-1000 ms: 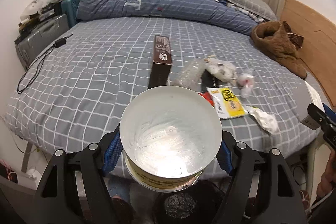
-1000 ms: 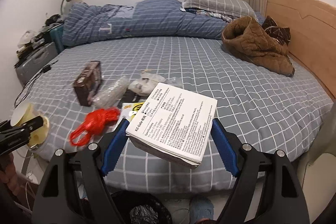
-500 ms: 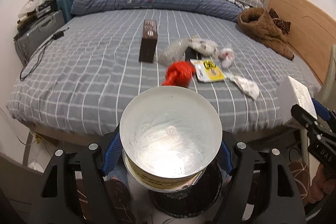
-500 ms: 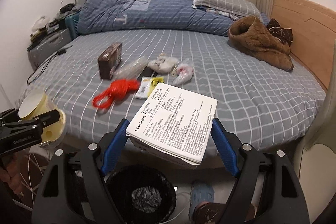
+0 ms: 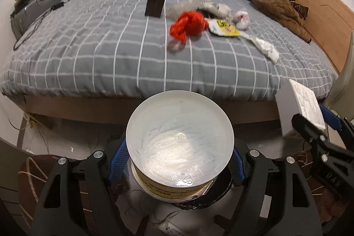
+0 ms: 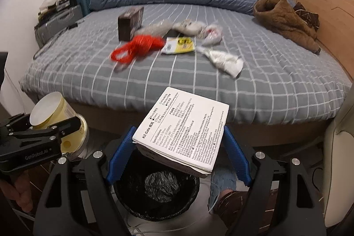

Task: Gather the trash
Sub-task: 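Carry the tub and white box down toward the black trash bin, then open the right gripper over the bin while the left gripper lowers the tub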

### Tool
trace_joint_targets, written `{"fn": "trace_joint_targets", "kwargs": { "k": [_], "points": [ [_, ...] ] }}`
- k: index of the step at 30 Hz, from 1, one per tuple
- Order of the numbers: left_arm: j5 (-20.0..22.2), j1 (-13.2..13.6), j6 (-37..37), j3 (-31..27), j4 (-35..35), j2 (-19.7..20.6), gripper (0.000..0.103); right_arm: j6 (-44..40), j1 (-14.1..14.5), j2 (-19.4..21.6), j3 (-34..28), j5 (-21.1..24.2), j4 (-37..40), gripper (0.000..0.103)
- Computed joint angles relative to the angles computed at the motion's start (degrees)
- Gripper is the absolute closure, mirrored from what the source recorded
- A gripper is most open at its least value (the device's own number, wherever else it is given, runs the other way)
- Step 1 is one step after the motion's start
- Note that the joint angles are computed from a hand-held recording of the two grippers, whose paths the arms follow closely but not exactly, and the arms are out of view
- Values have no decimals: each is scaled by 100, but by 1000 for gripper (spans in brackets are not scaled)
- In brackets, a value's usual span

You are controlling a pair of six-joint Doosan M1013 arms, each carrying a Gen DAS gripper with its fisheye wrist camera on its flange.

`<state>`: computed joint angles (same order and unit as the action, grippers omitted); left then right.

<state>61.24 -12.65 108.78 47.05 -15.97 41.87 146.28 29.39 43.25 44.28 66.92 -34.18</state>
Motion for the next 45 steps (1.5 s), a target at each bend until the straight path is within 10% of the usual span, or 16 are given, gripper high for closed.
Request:
{"fn": "trace_joint_targets", "kwargs": {
  "k": [45],
  "points": [
    [1522,28,-632,-1328,706,1456,30,-1299,-360,1385,-1194,732,2484,27]
  ]
}}
